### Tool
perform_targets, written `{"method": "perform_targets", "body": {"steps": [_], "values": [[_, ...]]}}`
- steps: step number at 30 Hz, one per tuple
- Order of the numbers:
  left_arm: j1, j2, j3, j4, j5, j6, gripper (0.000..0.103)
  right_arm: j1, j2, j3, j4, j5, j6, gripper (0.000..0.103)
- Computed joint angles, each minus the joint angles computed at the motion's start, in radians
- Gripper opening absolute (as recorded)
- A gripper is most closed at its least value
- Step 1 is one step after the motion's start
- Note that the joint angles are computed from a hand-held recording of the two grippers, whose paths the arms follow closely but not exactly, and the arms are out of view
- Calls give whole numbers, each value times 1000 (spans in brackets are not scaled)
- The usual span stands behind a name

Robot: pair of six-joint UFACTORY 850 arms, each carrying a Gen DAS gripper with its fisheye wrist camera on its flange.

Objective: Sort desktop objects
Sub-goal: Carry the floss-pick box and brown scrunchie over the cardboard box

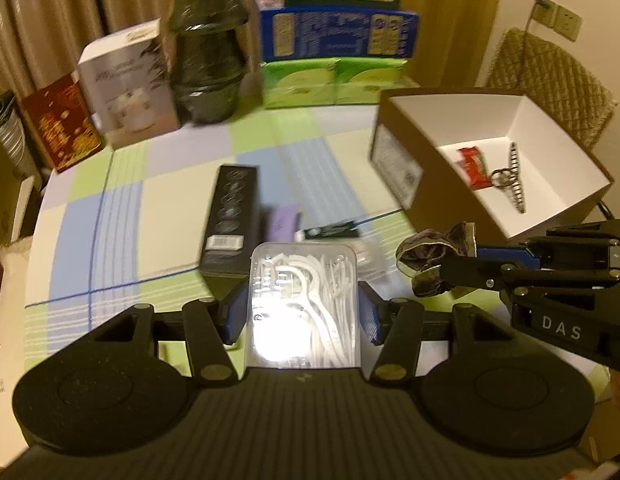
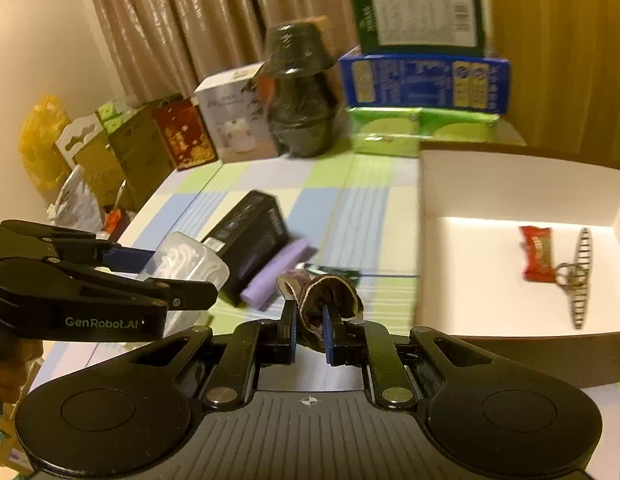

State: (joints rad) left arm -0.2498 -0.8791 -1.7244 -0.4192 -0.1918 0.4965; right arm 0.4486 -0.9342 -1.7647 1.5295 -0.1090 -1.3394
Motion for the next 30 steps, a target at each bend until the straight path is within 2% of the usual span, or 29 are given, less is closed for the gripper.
{"method": "perform_targets", "body": {"steps": [8,13,17,22,26,30], "values": [[-67,-16,-47,-100,0,106,51,-57,93,129,673,-1,-686,10],[-112,-56,-124,-130,-20,136,51,-100,132,184,932,-9,-961,10],[-144,-104,-209,-105,-46,106,51,-136,151,205,1023,-14,-1075,10],[-181,-179,-340,-4,-89,-11,51,-176,153,202,1047,-9,-1128,10],[-201,-250,-465,72,-131,-101,51,-208,148,191,994,-3,-1098,10],[-218,-354,-647,182,-210,-229,51,-234,130,165,887,9,-1011,10]]}}
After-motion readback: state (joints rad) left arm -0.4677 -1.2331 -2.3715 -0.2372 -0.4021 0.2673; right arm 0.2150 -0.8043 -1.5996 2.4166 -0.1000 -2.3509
